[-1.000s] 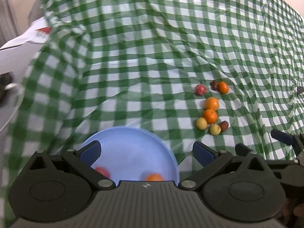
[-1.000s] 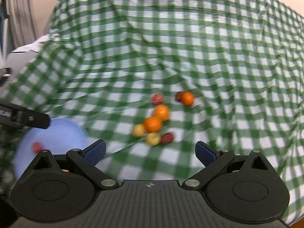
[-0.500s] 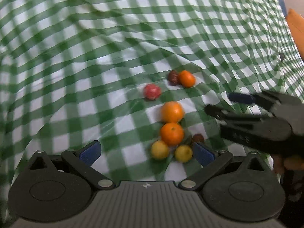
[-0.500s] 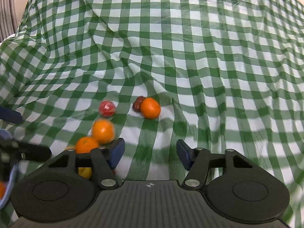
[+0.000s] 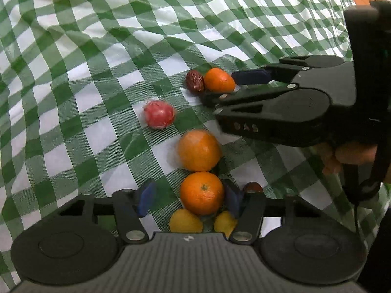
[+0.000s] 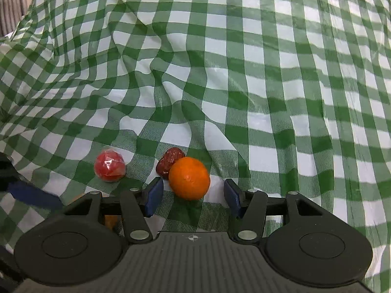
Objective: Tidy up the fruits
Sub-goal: 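Grasp a tangerine with the left tool while the right tool grasps another tangerine, then carry both tangerines over the blue plate and open both tools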
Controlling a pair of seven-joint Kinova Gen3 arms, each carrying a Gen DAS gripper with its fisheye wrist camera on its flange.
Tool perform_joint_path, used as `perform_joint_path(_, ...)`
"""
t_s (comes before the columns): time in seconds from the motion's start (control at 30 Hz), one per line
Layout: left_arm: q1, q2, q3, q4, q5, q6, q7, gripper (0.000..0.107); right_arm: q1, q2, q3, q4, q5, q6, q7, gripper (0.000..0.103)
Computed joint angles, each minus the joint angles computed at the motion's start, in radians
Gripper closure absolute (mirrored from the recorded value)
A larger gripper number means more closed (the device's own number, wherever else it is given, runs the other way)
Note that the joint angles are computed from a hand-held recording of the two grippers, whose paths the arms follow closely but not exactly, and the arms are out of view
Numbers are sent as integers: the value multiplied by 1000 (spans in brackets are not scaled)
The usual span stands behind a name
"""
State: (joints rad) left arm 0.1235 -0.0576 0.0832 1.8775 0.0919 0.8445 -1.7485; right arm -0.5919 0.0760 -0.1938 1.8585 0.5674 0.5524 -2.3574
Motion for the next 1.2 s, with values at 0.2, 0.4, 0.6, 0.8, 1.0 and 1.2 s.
perform_joint_path(0.2, -1, -38, 2, -7, -3, 15, 31, 70, -15, -40, -12, 7, 81, 55, -121, 71)
perform_joint_path(0.4, -23, -173, -15, -11, -1, 71, 96, 70, -12, -150, -103, 0, 143, 206, -243, 71)
perform_joint_path(0.6, -64, -357, -38, -32, -21, 218, 167, 70, -18, -267, -246, -53, 92, 376, -248, 71)
perform_joint_path(0.8, -111, -539, -69, -72, -53, 412, 209, 70, -39, -314, -403, -162, -33, 500, -248, 71)
perform_joint_path(1.0, -142, -681, -132, -113, -77, 595, 217, 70, -81, -296, -549, -260, -95, 547, -280, 71)
perform_joint_path(1.2, -159, -788, -181, -141, -105, 707, 210, 70, -156, -238, -652, -334, -35, 609, -354, 71)
